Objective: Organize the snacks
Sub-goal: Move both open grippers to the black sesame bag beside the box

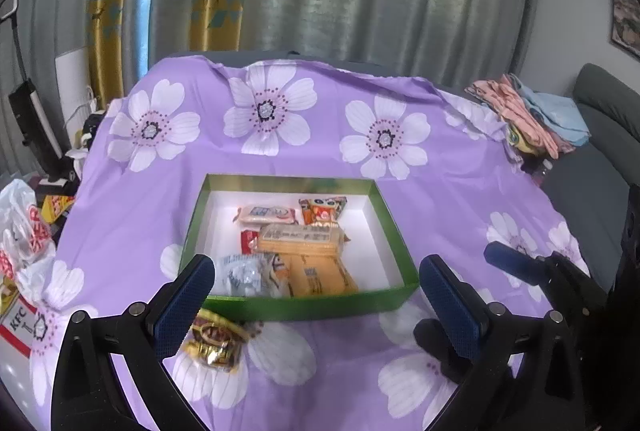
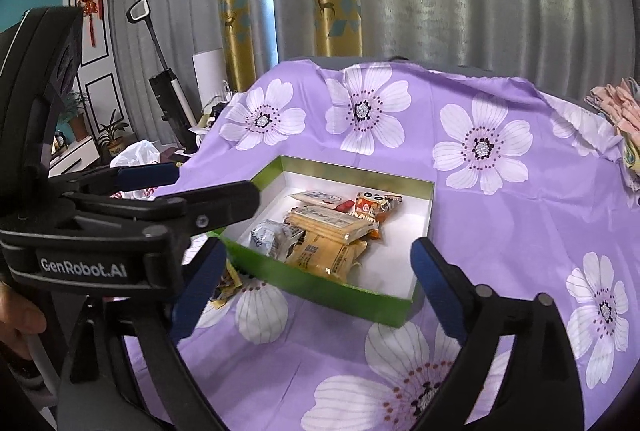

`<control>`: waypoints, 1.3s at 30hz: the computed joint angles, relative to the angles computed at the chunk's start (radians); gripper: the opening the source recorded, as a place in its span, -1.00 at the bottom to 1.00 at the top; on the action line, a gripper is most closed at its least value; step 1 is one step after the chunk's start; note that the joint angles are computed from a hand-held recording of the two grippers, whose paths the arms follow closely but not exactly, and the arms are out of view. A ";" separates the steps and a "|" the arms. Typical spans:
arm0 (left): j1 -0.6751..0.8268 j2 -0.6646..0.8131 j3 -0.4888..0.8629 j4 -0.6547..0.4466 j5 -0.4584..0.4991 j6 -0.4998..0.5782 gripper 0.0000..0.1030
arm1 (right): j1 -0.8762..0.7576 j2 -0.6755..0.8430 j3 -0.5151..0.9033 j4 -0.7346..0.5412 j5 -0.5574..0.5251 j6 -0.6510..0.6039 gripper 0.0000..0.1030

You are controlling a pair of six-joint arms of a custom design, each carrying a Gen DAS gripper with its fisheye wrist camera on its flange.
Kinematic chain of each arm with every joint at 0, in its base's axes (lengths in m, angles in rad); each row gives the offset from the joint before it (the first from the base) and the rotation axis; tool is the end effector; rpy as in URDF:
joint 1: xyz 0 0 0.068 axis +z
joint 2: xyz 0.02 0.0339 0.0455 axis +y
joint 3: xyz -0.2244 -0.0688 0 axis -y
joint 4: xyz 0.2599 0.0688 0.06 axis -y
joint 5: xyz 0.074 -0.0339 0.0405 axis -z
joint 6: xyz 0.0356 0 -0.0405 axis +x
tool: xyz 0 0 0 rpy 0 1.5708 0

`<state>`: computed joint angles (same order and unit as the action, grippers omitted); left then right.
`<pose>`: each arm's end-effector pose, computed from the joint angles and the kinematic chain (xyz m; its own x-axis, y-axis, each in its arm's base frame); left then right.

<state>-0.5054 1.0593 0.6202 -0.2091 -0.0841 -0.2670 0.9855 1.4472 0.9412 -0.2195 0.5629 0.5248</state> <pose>0.2274 -0.1224 0.1869 -0.6214 0.0434 -0.7823 0.2695 0.9494 -0.1614 0.1963 0.2618 0.1936 -0.5599 -0.0778 -0.8249 -0.2355 0.9695 0.0684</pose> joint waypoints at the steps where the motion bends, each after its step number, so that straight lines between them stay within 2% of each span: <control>1: -0.006 -0.025 -0.014 -0.013 -0.013 -0.002 0.98 | 0.014 -0.010 -0.007 -0.006 0.010 0.010 0.88; 14: -0.055 -0.337 -0.163 -0.173 -0.097 -0.037 0.98 | 0.142 -0.051 -0.025 -0.083 0.086 0.104 0.90; 23: -0.048 -0.489 -0.226 -0.265 -0.107 -0.055 0.98 | 0.191 -0.029 -0.004 -0.098 0.100 0.128 0.90; 39: 0.078 -0.585 -0.317 -0.323 -0.009 -0.042 0.98 | 0.200 0.098 0.079 -0.096 0.057 0.118 0.90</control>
